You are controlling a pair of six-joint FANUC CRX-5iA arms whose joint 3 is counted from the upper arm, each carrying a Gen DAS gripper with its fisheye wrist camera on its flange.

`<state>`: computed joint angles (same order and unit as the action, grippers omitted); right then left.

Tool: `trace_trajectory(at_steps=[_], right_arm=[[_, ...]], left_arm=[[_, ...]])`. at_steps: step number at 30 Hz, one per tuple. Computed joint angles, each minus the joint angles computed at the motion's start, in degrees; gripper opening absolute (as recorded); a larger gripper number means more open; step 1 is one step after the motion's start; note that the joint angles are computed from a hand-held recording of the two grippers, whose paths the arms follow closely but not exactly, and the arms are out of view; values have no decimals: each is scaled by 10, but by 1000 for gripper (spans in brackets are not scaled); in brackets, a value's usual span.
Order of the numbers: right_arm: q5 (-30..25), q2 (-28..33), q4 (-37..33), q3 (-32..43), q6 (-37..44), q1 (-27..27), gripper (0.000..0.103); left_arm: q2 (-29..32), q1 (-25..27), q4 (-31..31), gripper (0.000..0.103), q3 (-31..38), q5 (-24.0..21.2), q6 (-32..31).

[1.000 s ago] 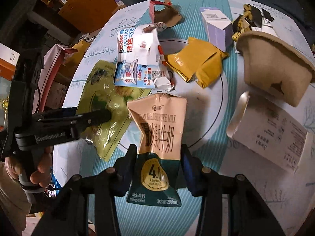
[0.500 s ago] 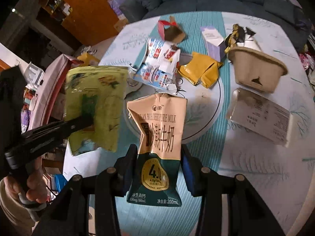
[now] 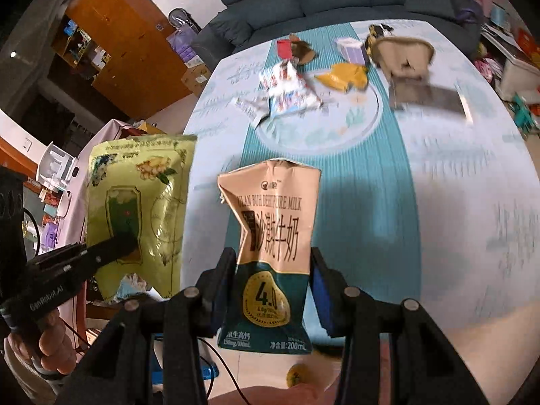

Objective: Collect trash
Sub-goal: 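Carry the snack bag and milk carton to the bin and release both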

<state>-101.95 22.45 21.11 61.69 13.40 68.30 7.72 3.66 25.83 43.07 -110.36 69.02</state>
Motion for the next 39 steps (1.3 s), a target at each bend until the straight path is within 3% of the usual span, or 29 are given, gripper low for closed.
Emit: trace_trajectory(at_steps=[5, 12, 18, 24, 28, 32, 39], right_arm=[[-37, 19, 39, 15, -60, 70, 43], [-85, 16, 27, 15, -120, 113, 43], [-62, -44, -22, -86, -183, 135, 43], [-8, -115, -100, -220, -205, 127, 43], [54, -163, -146, -343, -204, 113, 43], [138, -197, -179, -463, -197, 92, 43], [273, -195, -226, -605, -169, 55, 44]], left_arm=[[-77, 53, 14, 5, -108, -27, -93], [-137, 73, 14, 5, -184, -62, -136], [-189, 36, -26, 5, -248, -64, -140], [-228, -23, -71, 5, -337, -51, -78], [-249, -83, -112, 6, -416, 8, -38], [-244, -144, -147, 6, -494, 95, 13], [-192, -202, -172, 7, -580, 203, 55]])
